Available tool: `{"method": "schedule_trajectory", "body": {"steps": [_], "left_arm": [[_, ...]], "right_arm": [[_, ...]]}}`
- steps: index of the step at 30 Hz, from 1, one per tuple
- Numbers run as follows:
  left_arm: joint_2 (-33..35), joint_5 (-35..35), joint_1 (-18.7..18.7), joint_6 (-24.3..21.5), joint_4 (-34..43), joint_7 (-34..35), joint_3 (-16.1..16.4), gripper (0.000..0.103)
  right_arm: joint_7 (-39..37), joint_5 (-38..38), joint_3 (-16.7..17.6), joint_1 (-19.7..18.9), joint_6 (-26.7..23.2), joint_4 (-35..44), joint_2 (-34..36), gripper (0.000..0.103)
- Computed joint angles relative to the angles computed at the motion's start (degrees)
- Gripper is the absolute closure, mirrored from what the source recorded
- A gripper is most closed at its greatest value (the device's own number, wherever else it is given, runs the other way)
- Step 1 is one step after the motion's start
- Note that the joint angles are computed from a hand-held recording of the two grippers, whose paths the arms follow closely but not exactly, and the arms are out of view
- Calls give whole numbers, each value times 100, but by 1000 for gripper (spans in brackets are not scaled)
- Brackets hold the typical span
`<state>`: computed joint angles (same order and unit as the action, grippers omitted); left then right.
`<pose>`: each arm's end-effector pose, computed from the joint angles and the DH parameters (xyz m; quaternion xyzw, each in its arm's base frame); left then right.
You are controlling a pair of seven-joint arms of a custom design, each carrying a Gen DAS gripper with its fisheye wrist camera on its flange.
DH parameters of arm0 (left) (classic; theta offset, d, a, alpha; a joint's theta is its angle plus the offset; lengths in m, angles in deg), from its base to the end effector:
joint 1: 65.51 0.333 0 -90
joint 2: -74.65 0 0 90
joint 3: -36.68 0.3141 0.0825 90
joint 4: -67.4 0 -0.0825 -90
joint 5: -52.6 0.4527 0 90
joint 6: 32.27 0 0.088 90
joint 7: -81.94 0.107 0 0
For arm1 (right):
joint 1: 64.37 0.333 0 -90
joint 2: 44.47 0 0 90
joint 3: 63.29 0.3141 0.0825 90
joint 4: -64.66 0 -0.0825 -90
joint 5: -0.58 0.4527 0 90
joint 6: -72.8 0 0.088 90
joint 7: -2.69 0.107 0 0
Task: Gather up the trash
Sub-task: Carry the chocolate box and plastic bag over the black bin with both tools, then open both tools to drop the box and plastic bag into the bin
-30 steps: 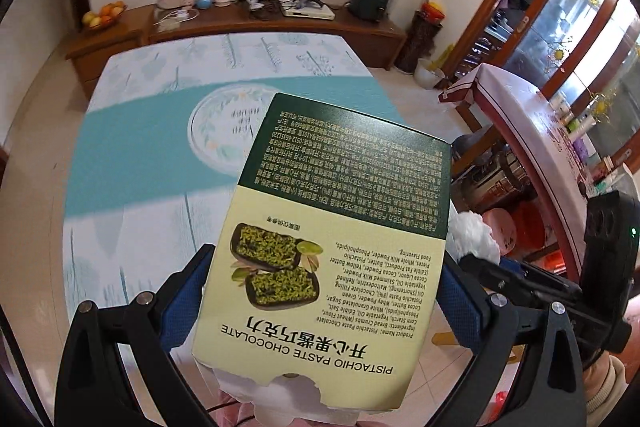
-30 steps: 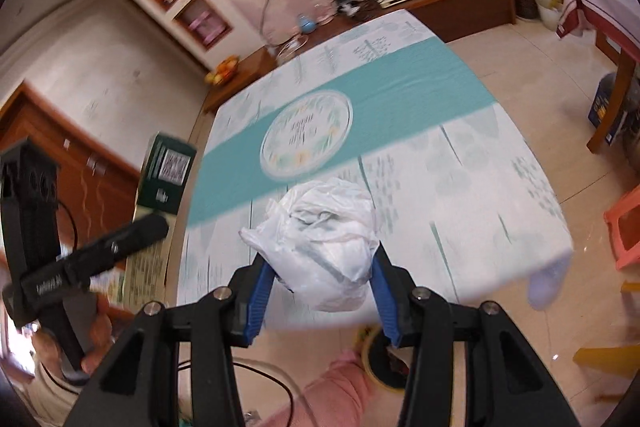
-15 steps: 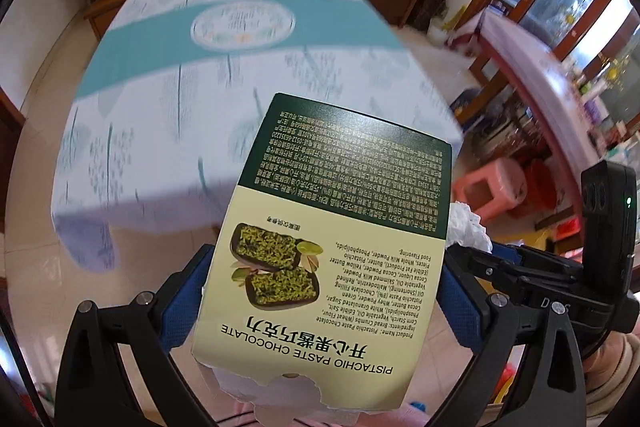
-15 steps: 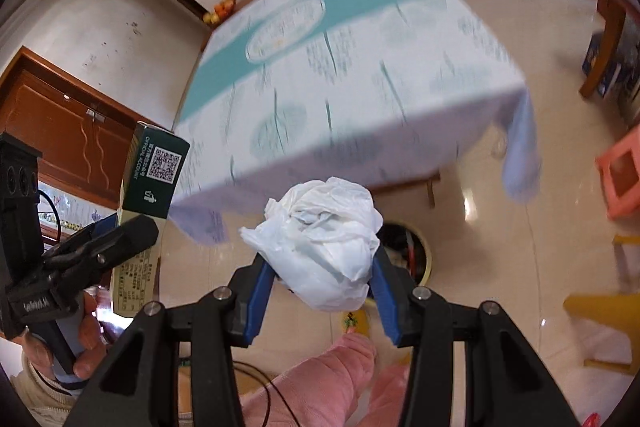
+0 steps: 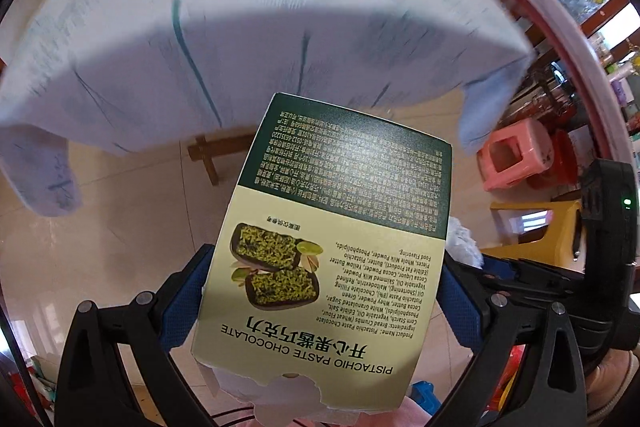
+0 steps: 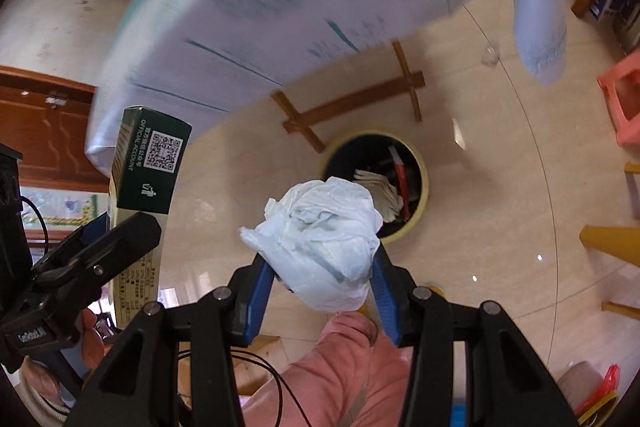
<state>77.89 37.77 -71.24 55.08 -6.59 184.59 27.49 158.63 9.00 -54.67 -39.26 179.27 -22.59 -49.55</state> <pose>0.6002 -0.1854 0.7369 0.4972 -0.8530 0.1551 0.0345 0.5033 0.3557 0.7353 -0.4675 0.8562 0.0841 0.2031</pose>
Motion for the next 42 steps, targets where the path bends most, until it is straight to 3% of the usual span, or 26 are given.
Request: {"method": "schedule_trajectory", "body": {"steps": [3,10,16,25,34,42], "left_arm": [[-61,60,-24,443,-708,59,-11,3],[129,-30,-70,1293,-1576,97,-37,3],[510,-116,-93,1550,-1749,109,-60,3],[723,24,-101,1899,-1891,338,-63,1],[524,-70,71,2106,-2044,656,26,1],[351,-113,222,2197,-2171,646,108,1]], "right_arm": [[116,73,-2,-4,322,-555,-93,56],[412,58,-2,-5,889,-1334,-5,56],[494,15,-27,-24,1195,-1647,176,56],[483,-63,-36,-53,1149,-1595,478,55],[169,-15,-30,-70,1127,-1082,1013,51],[-57,-200,-21,-59,999,-395,1615,32]]}}
